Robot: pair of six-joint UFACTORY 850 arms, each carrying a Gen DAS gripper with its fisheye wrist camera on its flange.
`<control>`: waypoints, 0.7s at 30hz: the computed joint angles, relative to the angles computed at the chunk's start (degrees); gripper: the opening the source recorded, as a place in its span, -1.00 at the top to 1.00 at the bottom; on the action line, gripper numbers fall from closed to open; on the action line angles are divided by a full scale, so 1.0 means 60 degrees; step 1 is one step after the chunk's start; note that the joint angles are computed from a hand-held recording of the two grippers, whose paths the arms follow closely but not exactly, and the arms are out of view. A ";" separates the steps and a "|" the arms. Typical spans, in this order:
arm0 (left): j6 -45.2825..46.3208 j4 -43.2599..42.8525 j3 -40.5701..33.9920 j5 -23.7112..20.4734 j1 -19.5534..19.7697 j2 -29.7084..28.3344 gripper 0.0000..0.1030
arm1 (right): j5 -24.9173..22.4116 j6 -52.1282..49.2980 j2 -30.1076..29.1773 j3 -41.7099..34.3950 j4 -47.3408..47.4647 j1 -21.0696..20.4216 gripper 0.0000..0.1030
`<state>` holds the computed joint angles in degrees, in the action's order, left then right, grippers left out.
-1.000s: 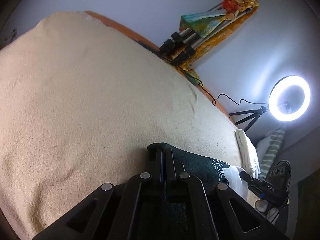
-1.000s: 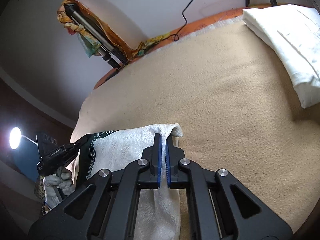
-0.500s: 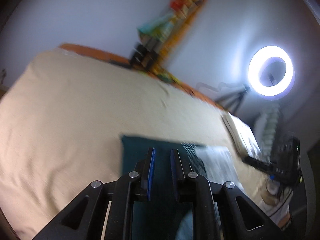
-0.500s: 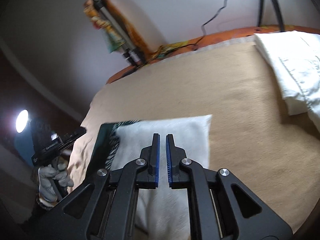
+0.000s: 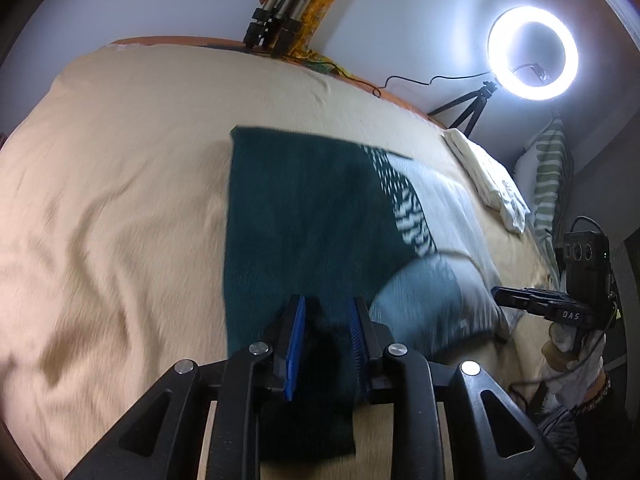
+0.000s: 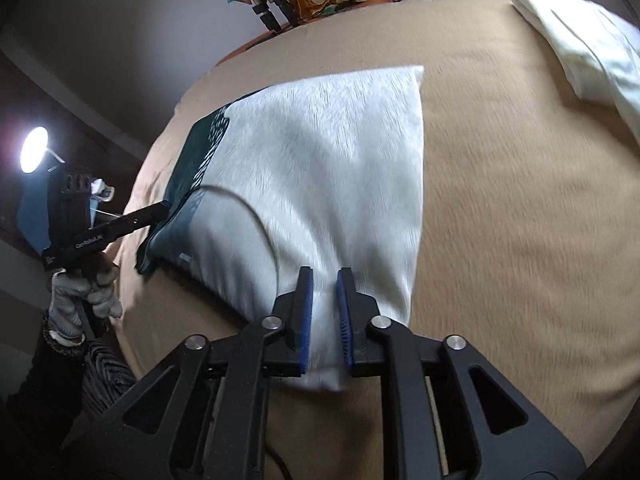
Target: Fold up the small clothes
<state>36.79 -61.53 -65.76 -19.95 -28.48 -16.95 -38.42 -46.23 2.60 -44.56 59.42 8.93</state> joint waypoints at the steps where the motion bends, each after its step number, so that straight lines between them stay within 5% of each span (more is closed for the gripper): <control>1: -0.0041 0.0013 0.0114 0.0051 -0.0007 0.0105 0.57 | -0.0199 -0.0062 0.0181 0.0133 -0.0006 -0.0093 0.52; 3: 0.0198 -0.0355 0.0521 0.0222 -0.0027 0.0470 0.49 | -0.0389 -0.0176 0.0641 0.0344 -0.0357 -0.0167 0.24; 5: 0.0744 -0.1190 0.0856 0.0347 0.0006 0.0805 0.42 | -0.0246 -0.0364 0.1122 0.0486 -0.0610 -0.0179 0.17; 9: 0.1658 -0.3107 0.1488 0.0507 0.0162 0.1398 -0.16 | -0.0299 -0.1344 0.1463 0.0614 0.0474 -0.0575 -0.20; 15: 0.1672 -0.4838 0.1917 -0.0446 0.0535 0.1515 -0.26 | -0.0687 -0.1431 0.0592 0.0295 0.1812 -0.1208 -0.23; 21: 0.2240 -0.6507 0.2689 -0.0589 0.0297 0.1897 -0.31 | -0.1054 -0.1249 -0.0410 -0.0271 0.2339 -0.1342 -0.24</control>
